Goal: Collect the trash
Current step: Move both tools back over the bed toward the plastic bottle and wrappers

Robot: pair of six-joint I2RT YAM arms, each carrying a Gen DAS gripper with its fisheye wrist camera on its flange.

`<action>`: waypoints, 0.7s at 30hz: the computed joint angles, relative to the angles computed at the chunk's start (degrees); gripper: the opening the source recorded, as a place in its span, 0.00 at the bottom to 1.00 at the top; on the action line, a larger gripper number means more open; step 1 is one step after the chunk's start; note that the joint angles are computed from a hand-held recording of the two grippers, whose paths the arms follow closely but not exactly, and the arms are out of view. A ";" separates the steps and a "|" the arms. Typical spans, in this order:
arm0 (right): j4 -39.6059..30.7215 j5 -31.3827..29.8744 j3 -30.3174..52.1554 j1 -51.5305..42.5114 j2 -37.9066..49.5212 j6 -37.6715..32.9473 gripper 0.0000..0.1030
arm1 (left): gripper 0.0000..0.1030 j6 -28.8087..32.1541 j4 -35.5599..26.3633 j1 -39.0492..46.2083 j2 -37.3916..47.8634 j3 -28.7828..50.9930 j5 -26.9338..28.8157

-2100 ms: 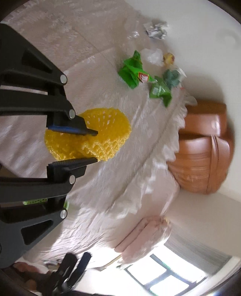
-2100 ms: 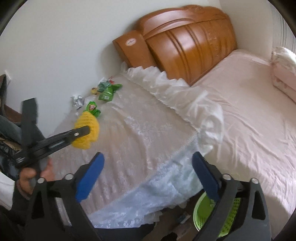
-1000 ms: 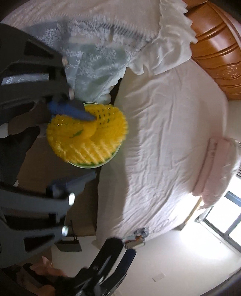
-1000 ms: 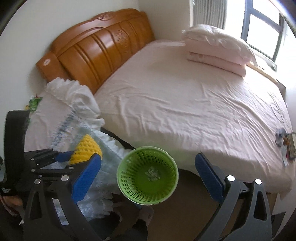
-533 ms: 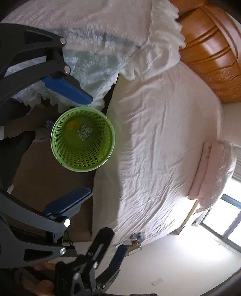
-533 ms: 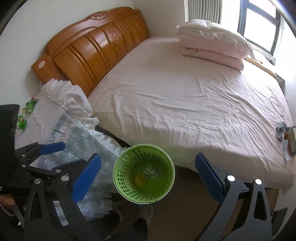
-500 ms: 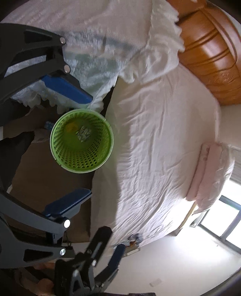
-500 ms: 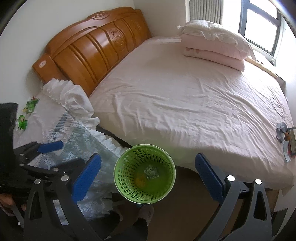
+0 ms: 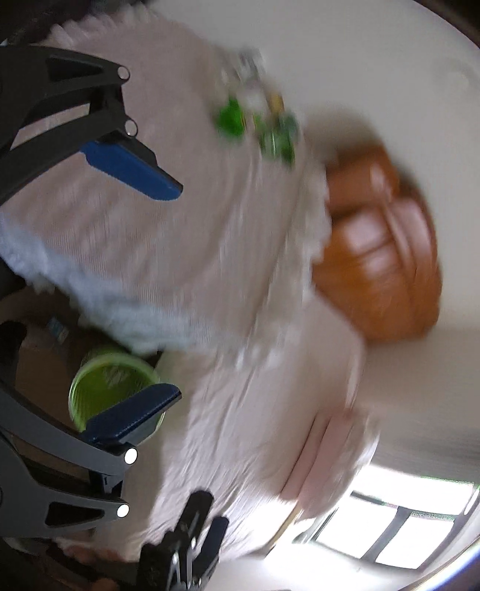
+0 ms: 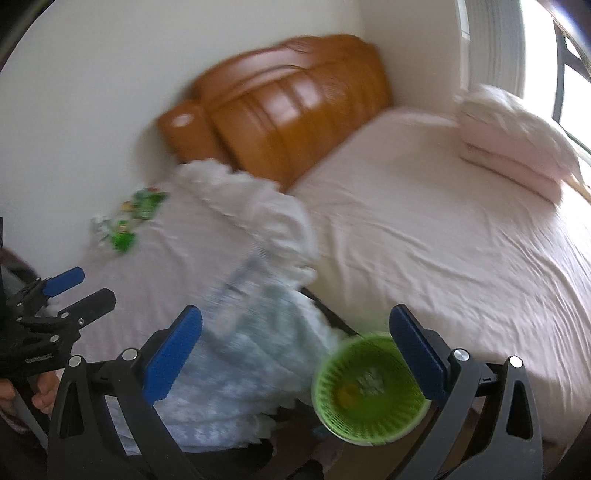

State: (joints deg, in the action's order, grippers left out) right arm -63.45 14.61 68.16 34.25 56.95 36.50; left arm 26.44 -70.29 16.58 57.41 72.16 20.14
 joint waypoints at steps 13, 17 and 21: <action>8.16 -0.83 18.26 11.71 22.83 -3.60 0.98 | 0.92 12.00 -1.85 29.01 12.77 8.95 9.60; 7.88 -1.07 20.03 12.86 25.26 -3.66 0.98 | 0.92 11.61 -1.36 30.00 14.27 9.30 9.46; 7.62 -1.93 20.21 12.77 25.66 -3.38 0.98 | 0.92 10.56 -0.91 30.14 15.38 9.59 9.25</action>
